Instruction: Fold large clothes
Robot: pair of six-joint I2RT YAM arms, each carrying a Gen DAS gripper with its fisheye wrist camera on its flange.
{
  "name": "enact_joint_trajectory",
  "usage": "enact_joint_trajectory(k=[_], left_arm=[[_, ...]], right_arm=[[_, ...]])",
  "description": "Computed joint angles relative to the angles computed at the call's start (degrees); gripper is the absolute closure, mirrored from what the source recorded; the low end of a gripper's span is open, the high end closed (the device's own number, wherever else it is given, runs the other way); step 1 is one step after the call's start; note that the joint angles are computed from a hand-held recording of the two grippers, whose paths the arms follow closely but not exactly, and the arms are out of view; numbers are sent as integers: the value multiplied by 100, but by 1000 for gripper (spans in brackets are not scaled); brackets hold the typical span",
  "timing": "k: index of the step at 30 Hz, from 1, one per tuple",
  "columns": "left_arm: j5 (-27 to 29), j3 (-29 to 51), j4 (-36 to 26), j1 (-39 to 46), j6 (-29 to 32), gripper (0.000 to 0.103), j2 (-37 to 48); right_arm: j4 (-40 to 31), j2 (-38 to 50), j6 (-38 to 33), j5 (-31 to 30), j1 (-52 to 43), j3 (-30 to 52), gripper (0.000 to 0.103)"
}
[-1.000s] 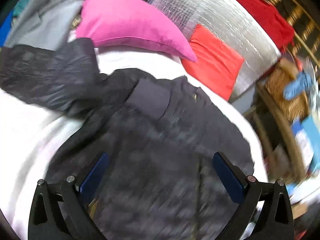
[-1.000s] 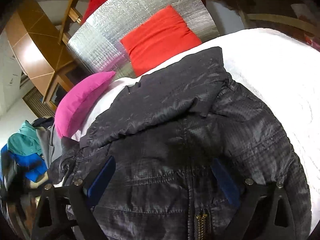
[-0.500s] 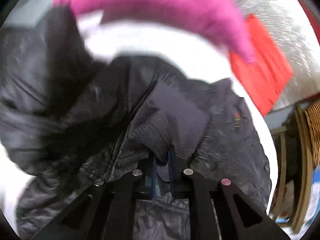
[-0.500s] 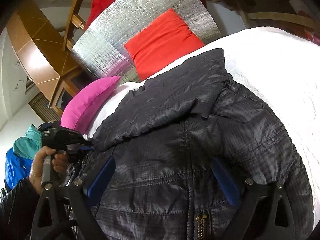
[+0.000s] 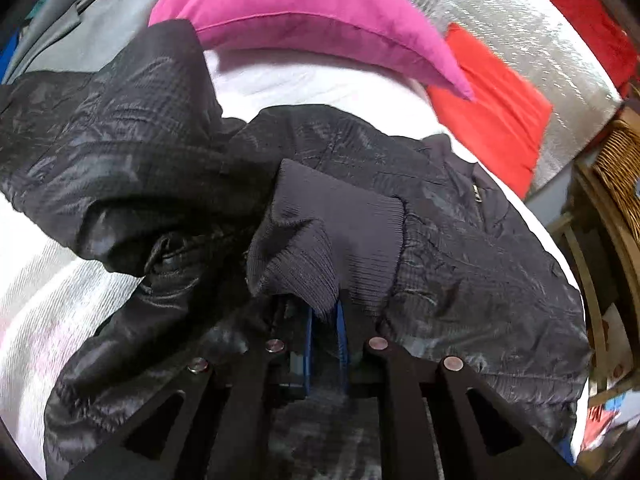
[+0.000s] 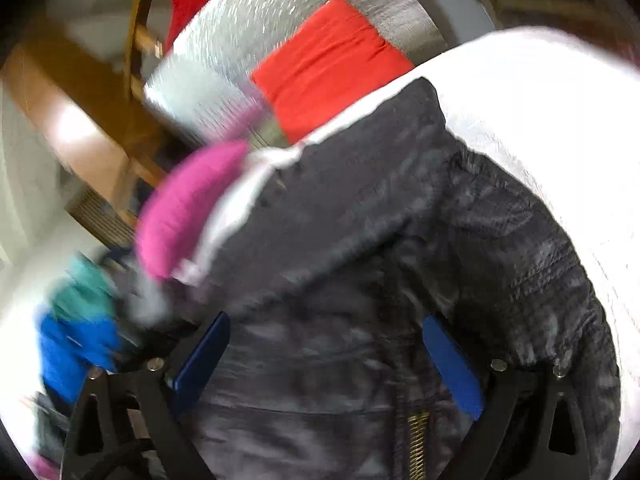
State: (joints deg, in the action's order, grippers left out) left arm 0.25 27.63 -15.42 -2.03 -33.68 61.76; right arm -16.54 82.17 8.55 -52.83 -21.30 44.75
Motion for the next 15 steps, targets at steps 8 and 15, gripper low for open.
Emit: enact_joint_trajectory(k=[8,15], left_arm=[[427,-307,299,378,203,87,-206],[356,-342,282,304,171,87,-271]], right_arm=[[-94,1818,1571,469,419,1616,33],[-851,1680,633,1816,690,1751,67]])
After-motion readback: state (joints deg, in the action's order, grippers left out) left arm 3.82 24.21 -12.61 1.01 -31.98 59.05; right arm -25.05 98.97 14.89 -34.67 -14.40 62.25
